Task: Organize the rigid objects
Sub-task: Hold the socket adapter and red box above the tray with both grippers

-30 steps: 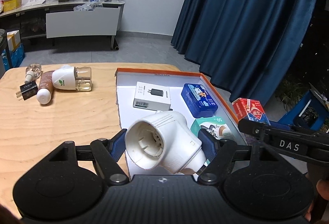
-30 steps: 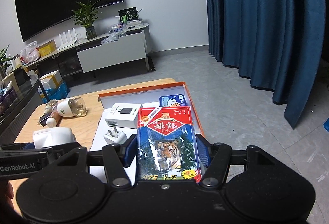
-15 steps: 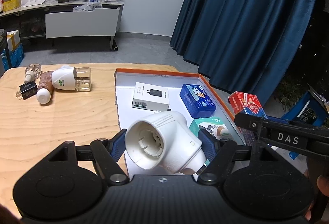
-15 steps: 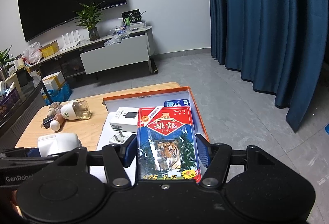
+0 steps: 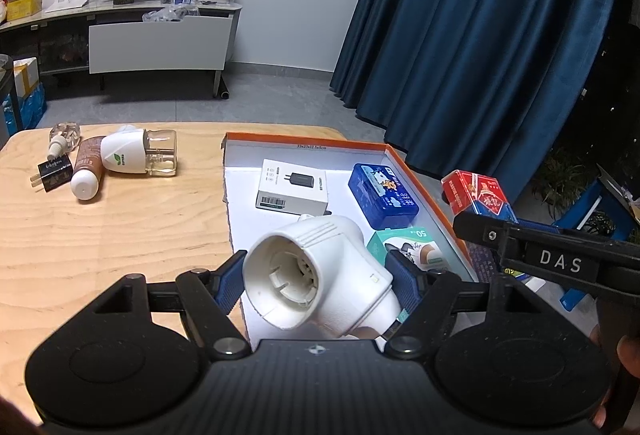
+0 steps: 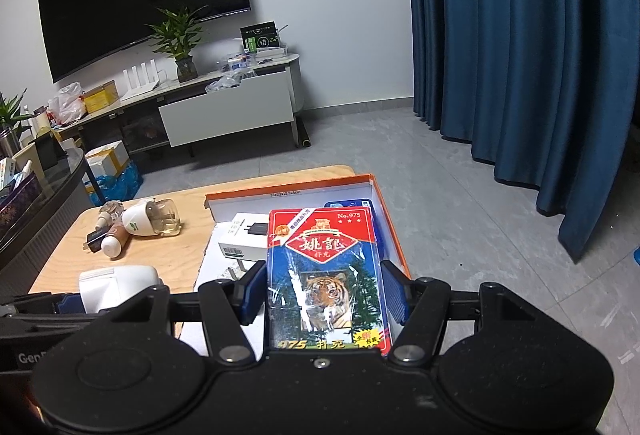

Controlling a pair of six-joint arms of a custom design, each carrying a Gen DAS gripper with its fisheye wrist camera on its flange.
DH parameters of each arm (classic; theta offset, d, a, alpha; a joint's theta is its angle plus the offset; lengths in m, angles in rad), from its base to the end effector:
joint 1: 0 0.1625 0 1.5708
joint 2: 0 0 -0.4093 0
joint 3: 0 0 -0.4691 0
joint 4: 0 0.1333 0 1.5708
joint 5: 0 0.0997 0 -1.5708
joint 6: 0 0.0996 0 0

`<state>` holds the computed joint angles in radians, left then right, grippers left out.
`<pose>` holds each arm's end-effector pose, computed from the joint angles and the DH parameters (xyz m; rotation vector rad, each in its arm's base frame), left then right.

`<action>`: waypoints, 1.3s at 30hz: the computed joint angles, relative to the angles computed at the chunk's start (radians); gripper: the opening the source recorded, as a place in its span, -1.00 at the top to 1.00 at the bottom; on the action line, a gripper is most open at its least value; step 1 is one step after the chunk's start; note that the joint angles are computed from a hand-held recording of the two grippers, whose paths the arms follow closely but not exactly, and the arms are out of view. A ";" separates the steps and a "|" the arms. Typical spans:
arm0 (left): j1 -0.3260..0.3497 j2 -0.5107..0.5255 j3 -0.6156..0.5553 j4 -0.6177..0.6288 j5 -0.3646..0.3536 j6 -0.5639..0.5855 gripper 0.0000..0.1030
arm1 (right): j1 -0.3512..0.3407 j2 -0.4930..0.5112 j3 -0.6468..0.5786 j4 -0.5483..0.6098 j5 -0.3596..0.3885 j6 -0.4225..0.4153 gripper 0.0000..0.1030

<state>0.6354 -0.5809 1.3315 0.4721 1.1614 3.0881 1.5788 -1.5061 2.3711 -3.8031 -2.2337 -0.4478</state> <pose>-0.3985 -0.5087 -0.0527 1.1253 2.6289 -0.7238 0.0754 -0.4272 0.2957 -0.0885 -1.9453 1.3501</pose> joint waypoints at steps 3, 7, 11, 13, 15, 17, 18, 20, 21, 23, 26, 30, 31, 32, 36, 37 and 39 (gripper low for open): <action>-0.001 0.000 0.000 -0.001 0.001 0.002 -0.45 | 0.001 -0.002 0.001 0.001 0.002 0.002 -0.39; -0.001 -0.001 0.000 -0.002 0.002 0.002 -0.45 | 0.002 -0.003 0.001 0.002 0.002 0.001 -0.39; -0.002 0.000 -0.001 -0.003 0.001 0.001 -0.45 | 0.003 -0.005 -0.001 0.005 0.002 0.000 -0.39; -0.002 0.000 -0.002 -0.002 0.002 0.000 -0.45 | 0.006 -0.007 -0.003 0.010 0.000 -0.001 -0.39; -0.003 0.000 -0.002 -0.003 0.002 0.002 -0.45 | 0.006 -0.008 -0.003 0.012 0.001 0.000 -0.39; -0.003 0.001 -0.002 -0.003 0.002 0.001 -0.45 | 0.007 -0.009 -0.006 0.016 0.000 -0.002 -0.39; -0.003 0.000 -0.002 -0.003 0.003 0.000 -0.45 | 0.008 -0.010 -0.007 0.017 0.000 -0.003 -0.39; -0.003 -0.002 0.000 -0.006 0.002 0.003 -0.45 | 0.008 -0.009 -0.009 0.019 0.001 -0.005 -0.39; -0.003 -0.003 0.002 -0.008 0.001 0.003 -0.45 | 0.009 -0.010 -0.010 0.020 0.001 -0.006 -0.39; -0.003 -0.003 0.002 -0.008 0.002 0.003 -0.45 | 0.009 -0.009 -0.010 0.019 0.000 -0.006 -0.39; -0.003 -0.004 0.003 -0.010 0.002 0.003 -0.45 | 0.010 -0.008 -0.011 0.018 -0.001 -0.006 -0.39; -0.003 -0.004 0.003 -0.010 0.002 0.004 -0.45 | 0.009 -0.006 -0.010 0.015 0.000 -0.006 -0.39; -0.004 -0.004 0.003 -0.011 0.001 0.005 -0.45 | 0.009 -0.006 -0.010 0.015 0.000 -0.006 -0.39; -0.003 -0.004 0.004 -0.011 0.001 0.006 -0.45 | 0.009 -0.005 -0.010 0.015 0.000 -0.007 -0.39; -0.003 -0.004 0.003 -0.008 0.002 0.005 -0.45 | 0.009 -0.009 -0.008 0.019 0.002 -0.006 -0.39; -0.003 -0.003 0.002 -0.007 0.001 0.004 -0.45 | 0.011 -0.009 -0.007 0.018 0.000 -0.008 -0.39; -0.005 -0.003 0.002 -0.006 -0.002 0.004 -0.45 | 0.013 -0.013 -0.009 0.026 -0.001 -0.009 -0.39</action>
<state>0.6306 -0.5839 1.3334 0.4663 1.1594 3.0919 1.5923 -1.5194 2.3619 -3.7775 -2.2347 -0.4573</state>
